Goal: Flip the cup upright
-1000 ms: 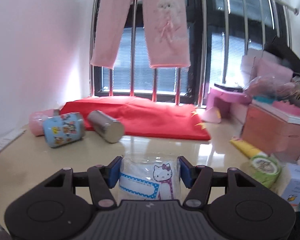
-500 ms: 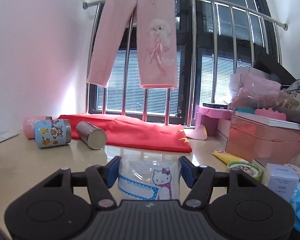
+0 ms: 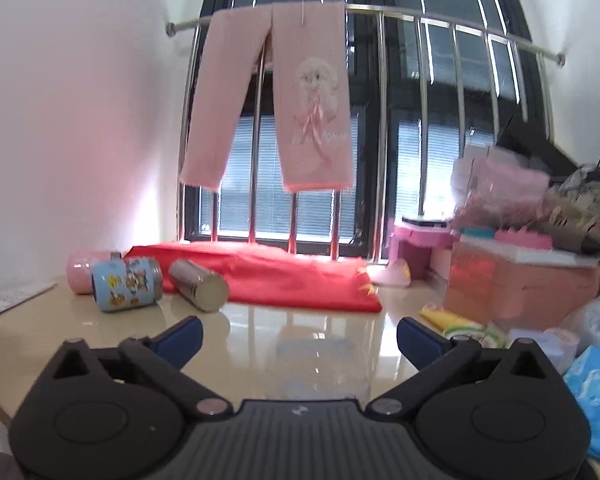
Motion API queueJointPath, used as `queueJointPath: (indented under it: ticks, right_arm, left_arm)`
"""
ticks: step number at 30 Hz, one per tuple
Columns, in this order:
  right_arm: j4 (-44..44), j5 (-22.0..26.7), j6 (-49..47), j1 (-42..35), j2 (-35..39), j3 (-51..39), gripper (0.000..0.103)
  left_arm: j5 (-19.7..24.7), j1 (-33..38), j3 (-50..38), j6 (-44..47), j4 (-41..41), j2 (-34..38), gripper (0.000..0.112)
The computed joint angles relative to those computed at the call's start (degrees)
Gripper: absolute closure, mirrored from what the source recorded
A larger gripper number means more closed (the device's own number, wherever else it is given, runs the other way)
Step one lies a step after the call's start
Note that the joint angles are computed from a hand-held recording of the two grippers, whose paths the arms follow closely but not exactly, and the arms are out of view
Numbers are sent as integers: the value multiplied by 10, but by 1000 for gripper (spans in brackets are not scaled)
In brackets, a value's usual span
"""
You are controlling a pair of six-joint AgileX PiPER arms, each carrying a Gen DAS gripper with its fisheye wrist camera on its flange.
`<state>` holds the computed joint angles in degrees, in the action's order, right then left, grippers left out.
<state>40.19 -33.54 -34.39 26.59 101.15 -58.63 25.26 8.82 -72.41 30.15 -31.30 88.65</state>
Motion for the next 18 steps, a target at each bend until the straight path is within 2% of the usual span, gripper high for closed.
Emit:
queueJointPath:
  ticks: [4, 7, 9, 12, 18]
  right_arm:
    - [144, -22, -102, 74, -53, 19, 0]
    - [238, -56, -156, 143, -82, 30, 0]
    - [306, -86, -198, 195, -93, 29, 0]
    - [394, -121, -247, 266, -101, 21, 0]
    - [461, -193, -273, 364, -94, 9, 0]
  left_arm:
    - [-22, 32, 74, 182, -158, -54, 9]
    - [-14, 65, 130, 337, -296, -98, 9]
    - [7, 94, 162, 418, -371, -127, 9]
    - [51, 145, 204, 496, -440, -164, 9]
    - [152, 259, 277, 600, -518, -222, 9]
